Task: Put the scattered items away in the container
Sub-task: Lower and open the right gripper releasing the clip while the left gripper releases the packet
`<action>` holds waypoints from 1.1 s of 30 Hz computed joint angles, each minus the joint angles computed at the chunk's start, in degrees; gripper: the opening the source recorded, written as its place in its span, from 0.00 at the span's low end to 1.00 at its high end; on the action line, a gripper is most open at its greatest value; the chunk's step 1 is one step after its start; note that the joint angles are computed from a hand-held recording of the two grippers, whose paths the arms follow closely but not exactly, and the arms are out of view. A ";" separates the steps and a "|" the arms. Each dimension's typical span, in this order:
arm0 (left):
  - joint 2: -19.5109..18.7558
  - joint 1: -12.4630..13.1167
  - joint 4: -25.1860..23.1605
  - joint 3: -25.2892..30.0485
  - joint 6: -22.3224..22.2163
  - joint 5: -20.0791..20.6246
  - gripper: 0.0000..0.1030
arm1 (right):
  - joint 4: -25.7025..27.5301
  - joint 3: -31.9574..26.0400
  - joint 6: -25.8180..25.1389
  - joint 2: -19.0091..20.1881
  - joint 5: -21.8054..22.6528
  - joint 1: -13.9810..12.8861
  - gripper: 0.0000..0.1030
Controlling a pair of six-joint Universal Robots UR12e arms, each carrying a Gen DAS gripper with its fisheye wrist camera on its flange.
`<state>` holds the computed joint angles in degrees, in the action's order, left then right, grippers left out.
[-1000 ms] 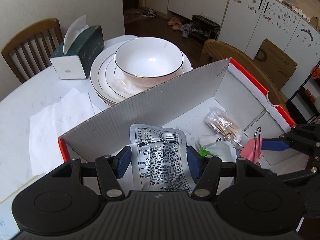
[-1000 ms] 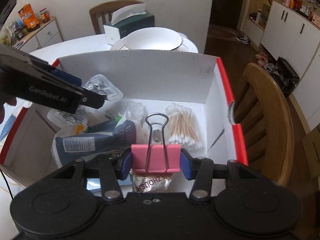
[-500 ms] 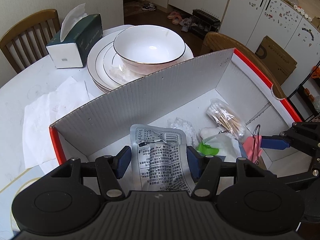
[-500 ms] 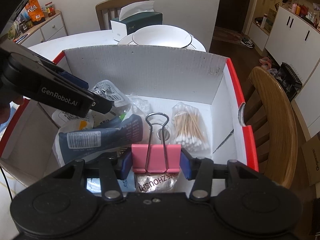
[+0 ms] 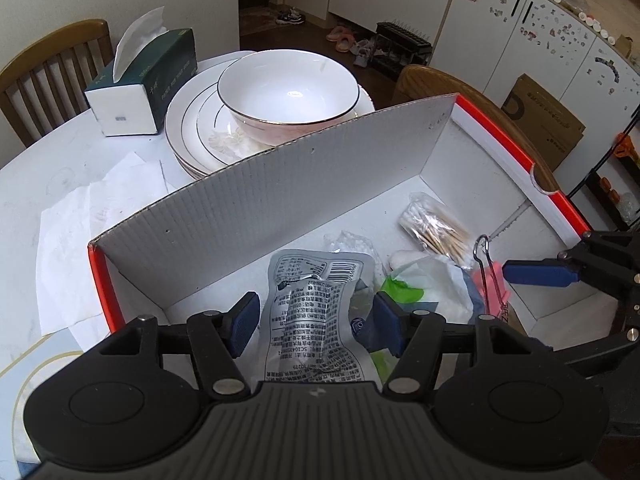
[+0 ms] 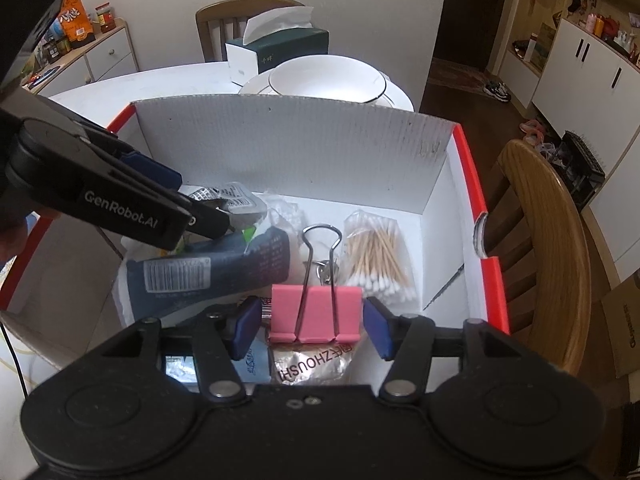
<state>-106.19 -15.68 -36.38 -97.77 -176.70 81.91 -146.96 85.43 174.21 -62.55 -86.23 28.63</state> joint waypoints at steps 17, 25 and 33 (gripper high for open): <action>4.22 0.67 5.78 -4.41 -0.36 -2.65 0.60 | -5.01 3.18 3.56 -3.41 2.80 -0.61 0.61; 7.12 0.98 8.89 -7.40 0.42 -3.74 0.60 | -8.20 4.96 6.19 -4.98 2.78 -0.14 0.61; 10.13 1.10 12.60 -10.98 1.41 -2.59 0.61 | -11.08 6.50 8.83 -6.05 2.13 0.59 0.67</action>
